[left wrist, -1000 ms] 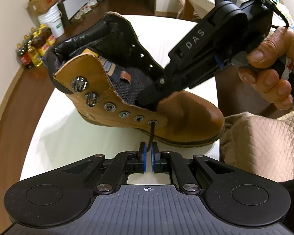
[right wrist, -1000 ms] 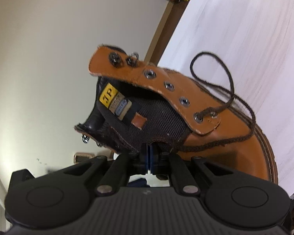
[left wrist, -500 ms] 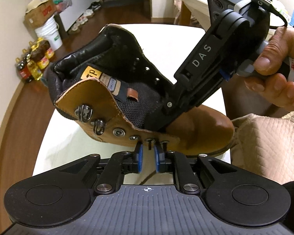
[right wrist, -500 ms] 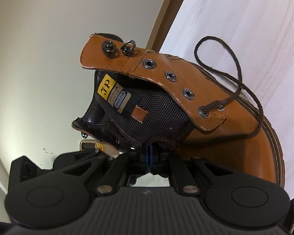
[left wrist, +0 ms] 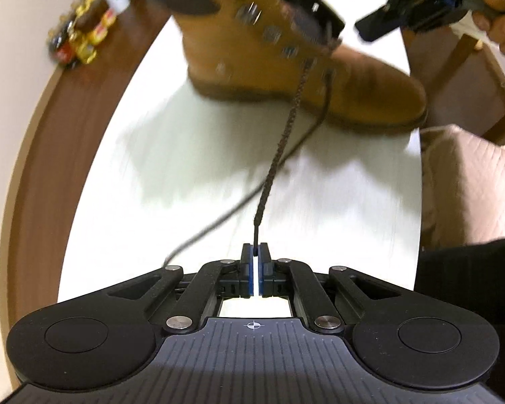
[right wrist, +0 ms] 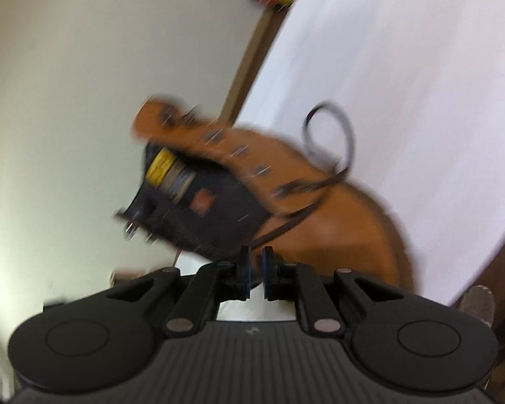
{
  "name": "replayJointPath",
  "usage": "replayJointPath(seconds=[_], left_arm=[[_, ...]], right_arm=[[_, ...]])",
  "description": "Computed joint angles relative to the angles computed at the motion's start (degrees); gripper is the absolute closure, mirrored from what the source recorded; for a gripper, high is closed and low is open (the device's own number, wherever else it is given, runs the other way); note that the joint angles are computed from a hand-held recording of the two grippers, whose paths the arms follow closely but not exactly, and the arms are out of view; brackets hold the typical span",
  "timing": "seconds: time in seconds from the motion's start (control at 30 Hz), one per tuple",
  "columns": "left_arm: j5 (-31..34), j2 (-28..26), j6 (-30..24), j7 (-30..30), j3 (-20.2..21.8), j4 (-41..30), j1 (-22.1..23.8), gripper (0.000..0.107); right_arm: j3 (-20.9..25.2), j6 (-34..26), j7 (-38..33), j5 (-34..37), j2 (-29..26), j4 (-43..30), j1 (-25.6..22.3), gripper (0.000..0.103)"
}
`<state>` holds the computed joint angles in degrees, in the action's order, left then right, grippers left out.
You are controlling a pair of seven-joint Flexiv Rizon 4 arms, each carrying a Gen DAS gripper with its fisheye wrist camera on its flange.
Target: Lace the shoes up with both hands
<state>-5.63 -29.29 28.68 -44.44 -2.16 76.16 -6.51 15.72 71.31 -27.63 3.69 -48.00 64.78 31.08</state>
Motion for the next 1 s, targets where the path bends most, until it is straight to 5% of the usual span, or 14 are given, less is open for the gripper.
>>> replayJointPath(seconds=[0.13, 0.4, 0.7, 0.83, 1.0], left_arm=[[3.64, 0.13, -2.66, 0.59, 1.16, -0.81, -0.75, 0.105], [10.56, -0.11, -8.51, -2.10, 3.49, -4.02, -1.48, 0.105], [12.79, 0.52, -10.30, -4.71, 3.36, -5.08, -2.37, 0.105], [13.19, 1.06, -9.53, -4.23, 3.36, -4.60, -1.91, 0.105], [12.26, 1.52, -8.50, -0.24, 2.93, -3.11, -0.31, 0.105]], right_arm=[[-5.99, 1.25, 7.92, -2.04, 0.79, 2.85, 2.03, 0.090], [-3.10, 0.34, 5.81, -4.43, -5.33, -3.79, -0.62, 0.090], [0.91, -4.13, 2.31, 1.42, -11.85, -14.11, -2.09, 0.094], [-5.65, 1.41, 7.24, 0.45, -8.61, -8.96, 0.90, 0.099], [-19.17, 9.85, 19.06, -6.42, -2.19, 0.51, 9.42, 0.099]])
